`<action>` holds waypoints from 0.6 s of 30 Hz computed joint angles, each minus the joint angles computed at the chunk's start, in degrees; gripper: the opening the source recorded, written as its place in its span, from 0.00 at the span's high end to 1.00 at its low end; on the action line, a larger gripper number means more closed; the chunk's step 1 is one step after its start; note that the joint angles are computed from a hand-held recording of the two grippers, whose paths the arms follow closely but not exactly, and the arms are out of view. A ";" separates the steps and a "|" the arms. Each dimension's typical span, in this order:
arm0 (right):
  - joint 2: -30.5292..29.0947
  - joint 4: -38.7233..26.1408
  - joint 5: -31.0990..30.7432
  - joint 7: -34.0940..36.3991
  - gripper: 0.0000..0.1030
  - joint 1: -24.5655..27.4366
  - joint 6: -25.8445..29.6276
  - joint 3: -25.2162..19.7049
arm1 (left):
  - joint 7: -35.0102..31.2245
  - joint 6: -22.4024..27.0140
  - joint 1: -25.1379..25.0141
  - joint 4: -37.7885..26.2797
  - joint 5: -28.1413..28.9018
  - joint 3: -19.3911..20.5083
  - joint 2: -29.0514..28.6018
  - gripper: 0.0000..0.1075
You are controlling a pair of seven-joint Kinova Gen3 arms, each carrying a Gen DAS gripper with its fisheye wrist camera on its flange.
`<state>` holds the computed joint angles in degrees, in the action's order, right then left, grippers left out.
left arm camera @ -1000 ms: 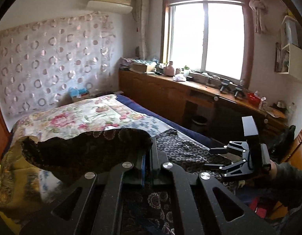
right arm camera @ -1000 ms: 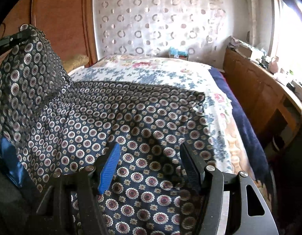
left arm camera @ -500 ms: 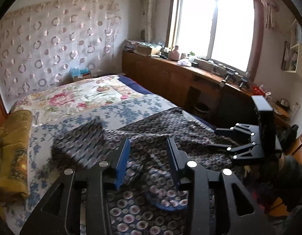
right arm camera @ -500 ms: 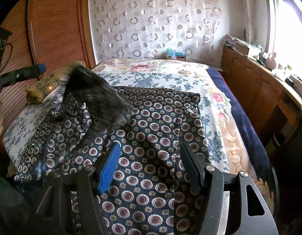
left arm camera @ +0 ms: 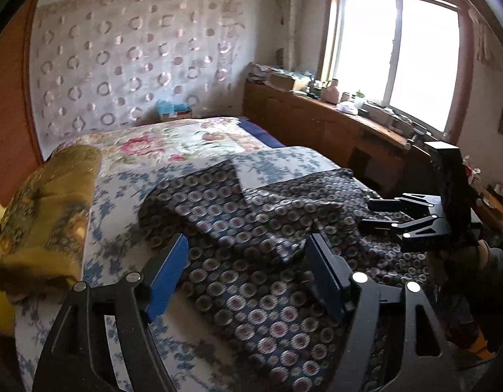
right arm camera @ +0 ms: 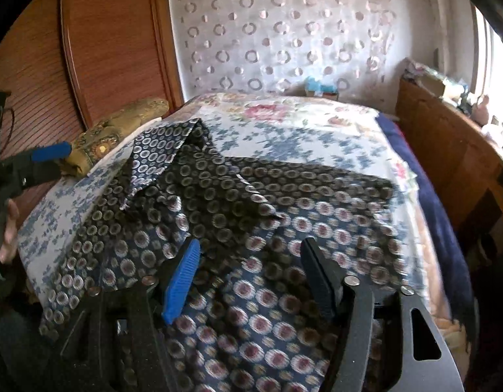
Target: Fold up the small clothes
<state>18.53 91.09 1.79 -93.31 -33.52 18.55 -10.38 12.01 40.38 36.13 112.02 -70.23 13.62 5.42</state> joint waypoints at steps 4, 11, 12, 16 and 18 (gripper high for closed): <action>3.75 -5.33 -3.23 0.74 0.28 1.89 5.53 -1.11 | 2.39 -0.15 -0.38 1.92 -0.61 -0.15 -0.55 0.30; 9.22 -12.45 -14.43 9.45 0.28 9.43 11.69 -7.74 | 4.64 -1.70 -1.53 3.81 -0.85 -0.07 -0.84 0.30; 9.78 -13.26 -15.27 10.31 0.28 9.47 12.11 -7.82 | 4.74 -1.86 -1.60 3.84 -0.88 -0.03 -0.74 0.30; 10.41 -14.15 -17.28 13.63 0.28 8.84 12.13 -8.20 | 4.96 -2.34 -1.67 4.00 -1.00 0.01 -0.60 0.30; 11.01 -15.28 -17.47 14.98 0.28 8.08 12.78 -7.97 | 5.20 -2.43 -1.56 4.21 -1.07 0.06 -0.67 0.30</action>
<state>29.55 75.82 -15.68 -78.33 -25.44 31.33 -18.36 17.21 37.95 34.57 116.24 -71.30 13.68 4.75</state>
